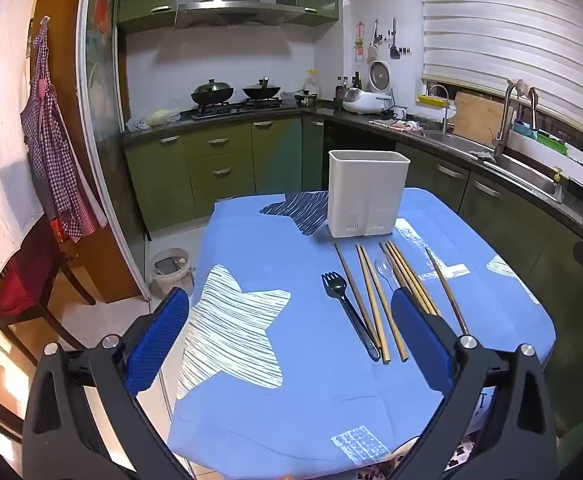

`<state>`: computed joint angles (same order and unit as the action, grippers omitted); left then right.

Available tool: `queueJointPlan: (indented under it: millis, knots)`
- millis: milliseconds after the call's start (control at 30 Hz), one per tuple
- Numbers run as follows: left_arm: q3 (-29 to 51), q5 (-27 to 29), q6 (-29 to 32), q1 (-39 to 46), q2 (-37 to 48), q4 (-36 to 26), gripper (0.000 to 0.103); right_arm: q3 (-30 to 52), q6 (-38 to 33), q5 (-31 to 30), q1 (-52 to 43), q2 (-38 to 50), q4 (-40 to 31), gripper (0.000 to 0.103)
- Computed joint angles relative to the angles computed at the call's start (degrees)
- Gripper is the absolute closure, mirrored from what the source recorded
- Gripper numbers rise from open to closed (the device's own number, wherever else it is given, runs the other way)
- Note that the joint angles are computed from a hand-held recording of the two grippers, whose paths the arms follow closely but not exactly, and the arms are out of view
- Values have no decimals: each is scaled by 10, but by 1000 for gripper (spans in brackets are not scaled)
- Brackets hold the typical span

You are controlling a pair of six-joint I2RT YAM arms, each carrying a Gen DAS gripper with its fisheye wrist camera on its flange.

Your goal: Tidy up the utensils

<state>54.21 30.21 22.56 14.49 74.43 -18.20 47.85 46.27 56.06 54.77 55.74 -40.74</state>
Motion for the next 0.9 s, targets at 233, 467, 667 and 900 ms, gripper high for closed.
queueJointPlan:
  millis: [233, 467, 667, 900]
  knots:
    - [7, 4, 1, -1, 4, -8, 7, 2, -1, 2, 1, 2, -2, 4]
    - [5, 13, 17, 8, -2, -16, 7, 3, -2, 2, 1, 3, -3, 4]
    - [0, 9, 17, 0, -2, -14, 7, 3, -1, 2, 2, 3, -5, 4]
    - [3, 7, 18, -4, 5, -16, 7, 6, -6, -2, -3, 7, 0, 4]
